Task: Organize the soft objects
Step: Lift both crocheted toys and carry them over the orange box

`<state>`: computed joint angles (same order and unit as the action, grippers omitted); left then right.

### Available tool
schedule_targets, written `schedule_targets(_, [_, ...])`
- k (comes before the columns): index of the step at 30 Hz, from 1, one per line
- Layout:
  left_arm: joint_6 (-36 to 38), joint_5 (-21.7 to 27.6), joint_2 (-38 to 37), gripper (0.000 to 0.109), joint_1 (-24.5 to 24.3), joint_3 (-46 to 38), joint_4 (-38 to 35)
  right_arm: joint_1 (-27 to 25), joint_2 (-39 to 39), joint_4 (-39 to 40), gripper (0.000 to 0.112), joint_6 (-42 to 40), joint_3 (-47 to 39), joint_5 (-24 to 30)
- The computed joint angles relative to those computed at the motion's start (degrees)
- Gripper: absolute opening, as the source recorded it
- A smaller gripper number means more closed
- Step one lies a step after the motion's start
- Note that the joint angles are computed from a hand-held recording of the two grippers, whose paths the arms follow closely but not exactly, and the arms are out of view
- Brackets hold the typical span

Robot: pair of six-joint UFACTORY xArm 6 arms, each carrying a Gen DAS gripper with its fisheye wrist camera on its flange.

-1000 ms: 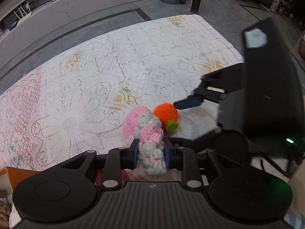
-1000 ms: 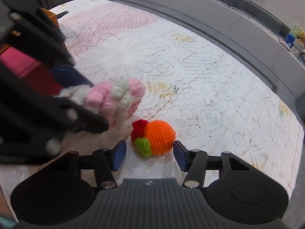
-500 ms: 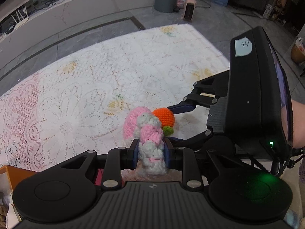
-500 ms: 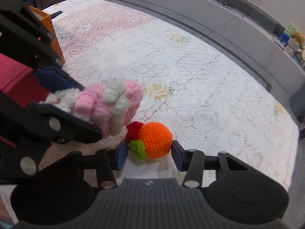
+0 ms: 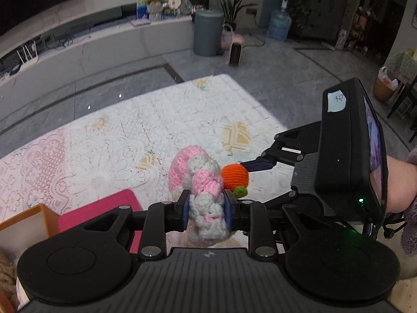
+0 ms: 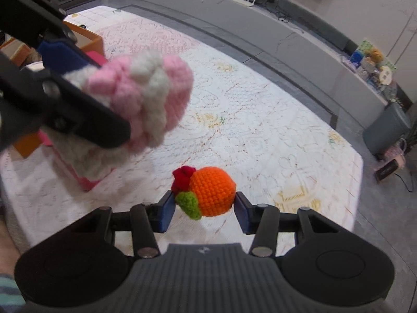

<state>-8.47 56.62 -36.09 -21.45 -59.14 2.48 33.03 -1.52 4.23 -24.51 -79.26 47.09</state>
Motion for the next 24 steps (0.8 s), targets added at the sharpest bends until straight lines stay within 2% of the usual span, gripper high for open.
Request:
schedule_targets(8, [-0.62, 2.10, -13.38, 0.029, 1.52, 6.35, 0.06, 4.54, -9.24, -4.71, 0.049, 6.01, 4.03, 3.18])
schedule_targets(13, [1.27, 4.68, -20.58, 0.029, 5.91, 8.84, -1.36, 8.05, -11.25, -5.74, 0.049, 8.23, 2.76, 6.16])
schedule_targets(17, [4.80, 7.03, -25.13, 0.029, 11.70, 9.77, -3.34, 12.14, -11.62, -6.13, 0.049, 9.74, 0.62, 7.71])
schedule_targets(20, [9.64, 8.20, -27.91, 0.029, 19.00, 10.55, -7.18, 15.77, -10.79, -7.75, 0.049, 10.55, -1.89, 8.68])
schedule_targets(24, [19.01, 9.46, -29.89, 0.029, 31.38, 11.37, -14.59, 20.36, -6.83, -10.90, 0.049, 11.28, -7.55, 10.47])
